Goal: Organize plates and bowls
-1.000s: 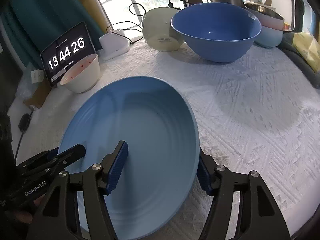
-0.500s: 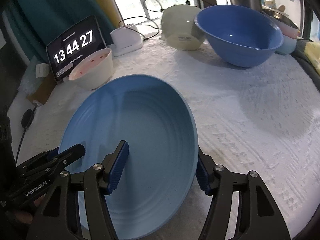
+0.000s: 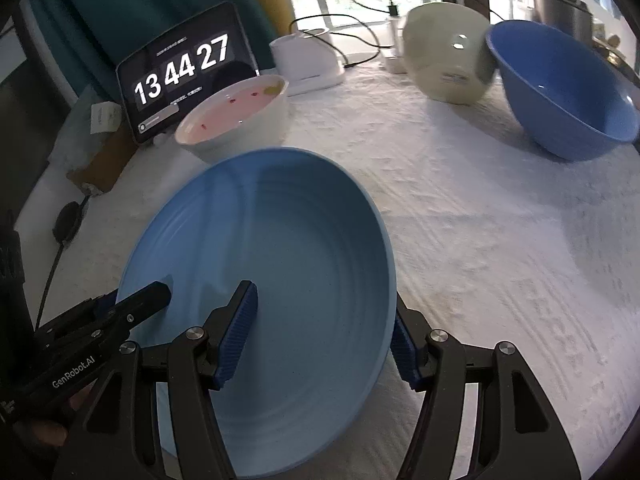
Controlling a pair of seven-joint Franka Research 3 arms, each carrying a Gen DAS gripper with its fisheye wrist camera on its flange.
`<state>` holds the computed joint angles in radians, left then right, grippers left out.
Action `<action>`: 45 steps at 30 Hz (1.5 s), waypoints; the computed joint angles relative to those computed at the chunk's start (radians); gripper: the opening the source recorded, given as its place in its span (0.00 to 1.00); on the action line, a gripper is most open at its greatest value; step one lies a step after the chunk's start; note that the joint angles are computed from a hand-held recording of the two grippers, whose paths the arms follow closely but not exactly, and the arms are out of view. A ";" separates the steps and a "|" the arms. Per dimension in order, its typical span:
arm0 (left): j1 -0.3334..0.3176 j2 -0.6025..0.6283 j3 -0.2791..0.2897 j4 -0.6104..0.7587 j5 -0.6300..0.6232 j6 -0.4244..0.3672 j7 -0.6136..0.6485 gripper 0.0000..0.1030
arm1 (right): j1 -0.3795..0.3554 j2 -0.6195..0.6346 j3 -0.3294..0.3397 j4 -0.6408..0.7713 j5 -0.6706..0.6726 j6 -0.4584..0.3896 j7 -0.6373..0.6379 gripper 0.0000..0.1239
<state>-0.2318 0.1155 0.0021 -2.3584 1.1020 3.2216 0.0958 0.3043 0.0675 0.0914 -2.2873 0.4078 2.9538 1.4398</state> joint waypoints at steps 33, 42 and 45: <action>0.108 -0.134 -0.164 -0.025 0.283 -0.261 -0.310 0.43 | 0.011 -0.033 0.001 -0.035 -0.038 0.010 0.056 0.53; 0.078 -0.167 -0.212 -0.023 0.291 -0.316 -0.313 0.43 | 0.017 -0.120 -0.018 -0.121 0.126 0.036 -0.077 0.53; 0.065 -0.175 -0.224 -0.017 0.296 -0.331 -0.313 0.43 | 0.032 -0.149 -0.028 -0.145 0.201 0.050 -0.152 0.53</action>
<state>-0.1667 -0.0600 -0.2220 -2.3750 1.3984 2.8909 -0.2173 0.3363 -0.0814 0.0634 -2.4326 0.6088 3.0034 1.2882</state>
